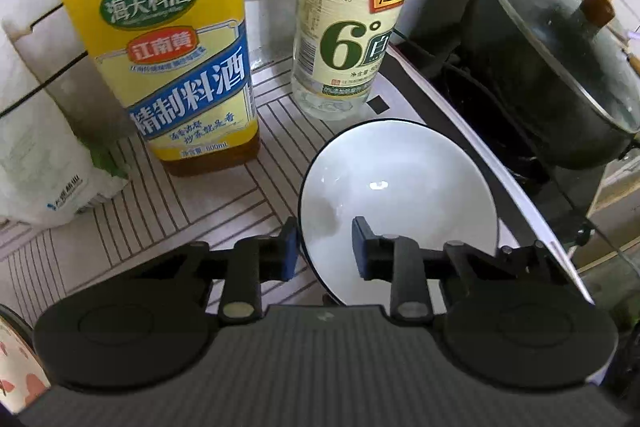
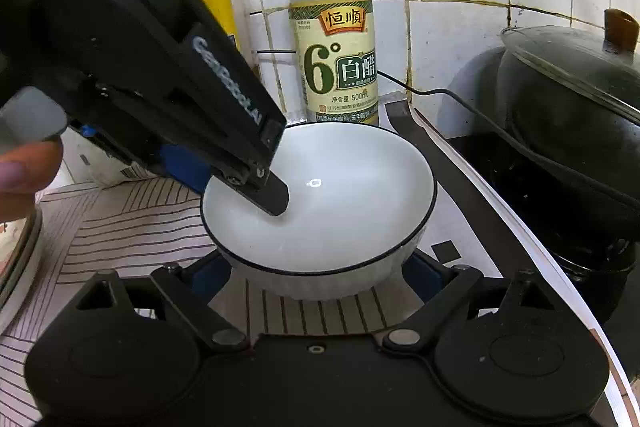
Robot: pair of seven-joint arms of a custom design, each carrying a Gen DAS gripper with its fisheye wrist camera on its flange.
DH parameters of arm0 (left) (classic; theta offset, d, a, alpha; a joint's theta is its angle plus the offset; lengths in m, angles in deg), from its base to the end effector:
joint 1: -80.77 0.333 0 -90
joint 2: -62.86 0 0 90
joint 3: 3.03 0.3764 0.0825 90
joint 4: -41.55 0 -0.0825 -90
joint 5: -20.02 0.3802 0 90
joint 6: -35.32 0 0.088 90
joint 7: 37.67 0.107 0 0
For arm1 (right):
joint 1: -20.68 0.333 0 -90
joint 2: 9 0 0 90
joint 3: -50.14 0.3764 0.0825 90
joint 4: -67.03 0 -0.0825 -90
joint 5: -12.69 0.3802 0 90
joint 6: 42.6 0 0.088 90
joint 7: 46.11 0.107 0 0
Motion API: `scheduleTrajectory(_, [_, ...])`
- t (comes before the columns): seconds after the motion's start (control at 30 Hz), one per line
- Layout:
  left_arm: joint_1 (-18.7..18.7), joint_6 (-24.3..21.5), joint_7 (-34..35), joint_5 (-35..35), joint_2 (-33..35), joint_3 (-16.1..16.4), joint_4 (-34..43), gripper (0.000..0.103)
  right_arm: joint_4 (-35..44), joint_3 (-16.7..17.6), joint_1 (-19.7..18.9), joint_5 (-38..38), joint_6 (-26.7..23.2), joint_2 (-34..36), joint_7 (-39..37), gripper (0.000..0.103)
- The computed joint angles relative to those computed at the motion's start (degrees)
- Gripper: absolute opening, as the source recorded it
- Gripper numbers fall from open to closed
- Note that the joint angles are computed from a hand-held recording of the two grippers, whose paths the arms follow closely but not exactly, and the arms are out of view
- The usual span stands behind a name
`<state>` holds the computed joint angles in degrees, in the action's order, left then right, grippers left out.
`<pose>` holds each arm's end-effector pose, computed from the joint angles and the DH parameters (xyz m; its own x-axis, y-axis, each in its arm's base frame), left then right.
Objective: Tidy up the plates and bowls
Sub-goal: 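Close both grippers on the last white bowl's rim and lift it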
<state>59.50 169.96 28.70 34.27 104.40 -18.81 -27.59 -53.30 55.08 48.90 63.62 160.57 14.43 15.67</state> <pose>0.6985 -0.4265 0.4542 -0.2827 -0.9514 0.1226 -0.8861 0.2101 -0.4131 0.5713 0.2520 0.3796 0.1105 -0.9862 -0.1235 -0.6158 0.0296 -0.7874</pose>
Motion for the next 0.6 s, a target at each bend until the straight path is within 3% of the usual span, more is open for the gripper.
scheduleTrajectory(0.17, [-0.2,-1.8,2.1,0.5,-0.4,-0.2,0.5,0.019,0.1,0.8,-1.0,-1.5,0.4,0.5,1.7,0.095])
scheduleTrajectory(0.37, [-0.6,-4.1,2.4,0.3,-1.6,0.1,-0.1,0.019,-2.2,4.1,-4.1,-6.2,2.7,0.1,7.1,0.094])
scheduleTrajectory(0.6, [-0.8,-4.6,3.2,2.1,-5.9,0.1,-5.4,0.017,-6.2,6.2,-5.9,-11.8,4.1,-2.4,11.7,0.092])
